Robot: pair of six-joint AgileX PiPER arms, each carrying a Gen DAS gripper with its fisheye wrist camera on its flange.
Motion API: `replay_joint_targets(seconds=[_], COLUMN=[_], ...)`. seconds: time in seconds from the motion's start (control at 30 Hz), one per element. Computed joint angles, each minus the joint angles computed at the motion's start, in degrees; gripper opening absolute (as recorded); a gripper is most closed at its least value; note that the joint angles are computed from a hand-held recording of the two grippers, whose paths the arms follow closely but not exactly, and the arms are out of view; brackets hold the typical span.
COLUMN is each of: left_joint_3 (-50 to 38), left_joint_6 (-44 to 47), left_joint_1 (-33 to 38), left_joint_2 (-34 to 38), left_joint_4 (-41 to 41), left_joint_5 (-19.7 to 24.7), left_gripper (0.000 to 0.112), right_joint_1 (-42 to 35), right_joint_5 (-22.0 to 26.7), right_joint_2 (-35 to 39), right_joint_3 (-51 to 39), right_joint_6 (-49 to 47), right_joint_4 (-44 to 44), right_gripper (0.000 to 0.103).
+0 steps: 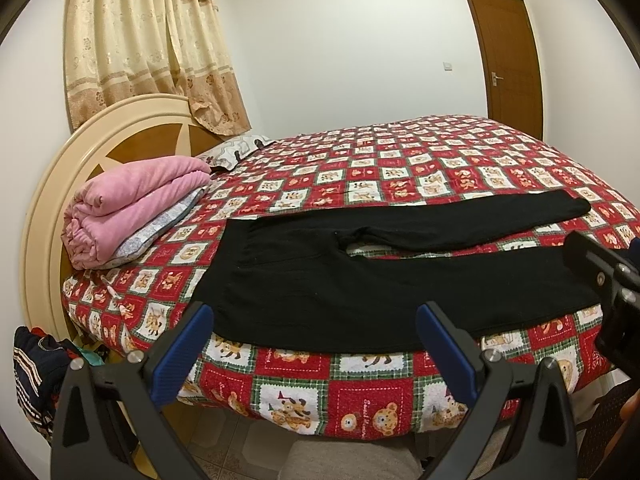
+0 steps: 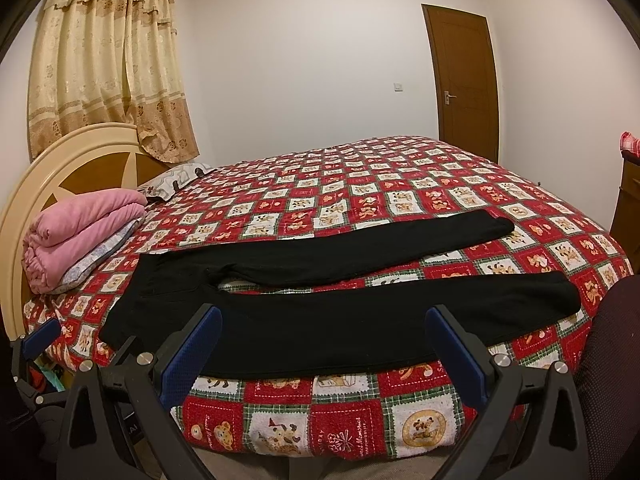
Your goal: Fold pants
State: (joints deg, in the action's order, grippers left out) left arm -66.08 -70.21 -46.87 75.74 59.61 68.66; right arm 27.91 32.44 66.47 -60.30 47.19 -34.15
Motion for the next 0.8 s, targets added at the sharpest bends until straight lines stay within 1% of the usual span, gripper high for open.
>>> replay_joint_targets(seconds=[0.17,0.47,0.57,0.7,0.8], left_joint_3=[0.0,1.2,0.5,0.4,0.7], left_joint_6=[-0.1,-0.8,0.7,2.1,4.1], left_joint_1=[0.0,1.1,2.4,4.2,7.7], left_joint_2=[0.1,1.1,1.3,1.9,2.2], left_joint_4=[-0.2,-1.4,-2.8,-3.7,-4.6], left_joint_5=[-0.1,-2.0,-2.7,-3.9,-6.3], left_gripper=[0.103,0.103,0.103,0.103,0.103], right_joint_1=[-0.3,-1.2,-1.3,-2.7,-4.6], right_joint_5=[-0.1,-0.1,-0.2,-0.9,-1.9], right_joint_2=[0.0,1.0,1.4,2.8,3.9], right_joint_3=[-0.1,-0.4,-0.2,-0.3,0.0], right_joint_6=[-0.4,-2.2,-2.0,-4.0,-5.3], right_joint_4=[0.3,2.2,2.2,4.4,5.6], right_gripper=[0.102,0.102,0.102,0.102,0.102])
